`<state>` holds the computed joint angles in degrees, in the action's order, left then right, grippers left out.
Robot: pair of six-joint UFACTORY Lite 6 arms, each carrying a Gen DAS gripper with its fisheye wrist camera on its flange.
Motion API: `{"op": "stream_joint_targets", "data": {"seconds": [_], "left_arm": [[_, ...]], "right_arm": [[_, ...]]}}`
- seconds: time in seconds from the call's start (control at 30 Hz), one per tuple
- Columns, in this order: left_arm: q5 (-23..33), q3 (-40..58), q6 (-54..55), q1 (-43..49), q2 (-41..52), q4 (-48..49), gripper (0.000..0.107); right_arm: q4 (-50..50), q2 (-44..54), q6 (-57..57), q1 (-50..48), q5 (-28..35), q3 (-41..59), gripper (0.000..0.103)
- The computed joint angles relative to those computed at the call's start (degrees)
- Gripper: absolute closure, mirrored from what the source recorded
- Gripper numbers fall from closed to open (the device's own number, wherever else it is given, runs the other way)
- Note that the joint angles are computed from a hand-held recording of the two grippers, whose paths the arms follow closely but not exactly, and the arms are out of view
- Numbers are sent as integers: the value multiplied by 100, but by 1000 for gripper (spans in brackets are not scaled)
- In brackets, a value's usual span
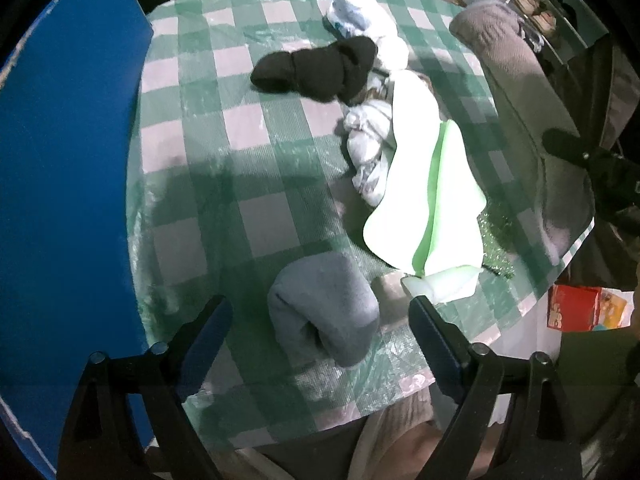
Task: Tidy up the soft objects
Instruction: 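Grasp the grey sock with the left tool while the right tool holds the fleece sock, then carry the grey sock and fleece sock with both tools over the cardboard box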
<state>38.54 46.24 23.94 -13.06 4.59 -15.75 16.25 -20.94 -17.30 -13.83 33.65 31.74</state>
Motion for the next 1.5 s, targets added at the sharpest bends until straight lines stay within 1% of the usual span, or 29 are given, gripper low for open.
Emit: {"op": "stream_joint_targets", "data": {"seconds": [0.13,0.2,0.23,0.3,0.33,0.37,0.47,0.63,0.87,1.03,1.13,1.5], "left_arm": [[-96,-1,-21,-59,219,-5,38],[-184,-51,51,-64,176,-48,43],[-169,-61,135,-46,154,-89,53],[-147,-41,234,-26,163,-92,58],[-187,-58,309,-19,136,-139,66],[-196,-88,426,20,100,-212,70],[-168,-76,474,20,2,-219,77],[-286,-107,284,-61,-222,48,80],[-206,-58,473,145,-456,1,81],[-164,-63,540,160,-827,44,81],[-238,-158,457,59,-1068,71,81],[104,135,985,404,-1621,-177,81]], "right_arm": [[13,-32,23,49,1,-4,80],[28,-51,13,48,7,-5,80],[30,-65,16,48,12,-5,80],[39,-92,25,67,17,-10,80],[44,-109,22,68,26,-9,80],[41,-134,25,74,33,-8,80],[46,-175,24,78,65,20,80],[-31,-282,136,164,109,85,80],[-187,-392,357,384,171,197,80],[-202,-515,439,533,264,289,80],[-237,-600,540,647,323,365,80],[-365,-740,939,1073,456,644,80]]}}
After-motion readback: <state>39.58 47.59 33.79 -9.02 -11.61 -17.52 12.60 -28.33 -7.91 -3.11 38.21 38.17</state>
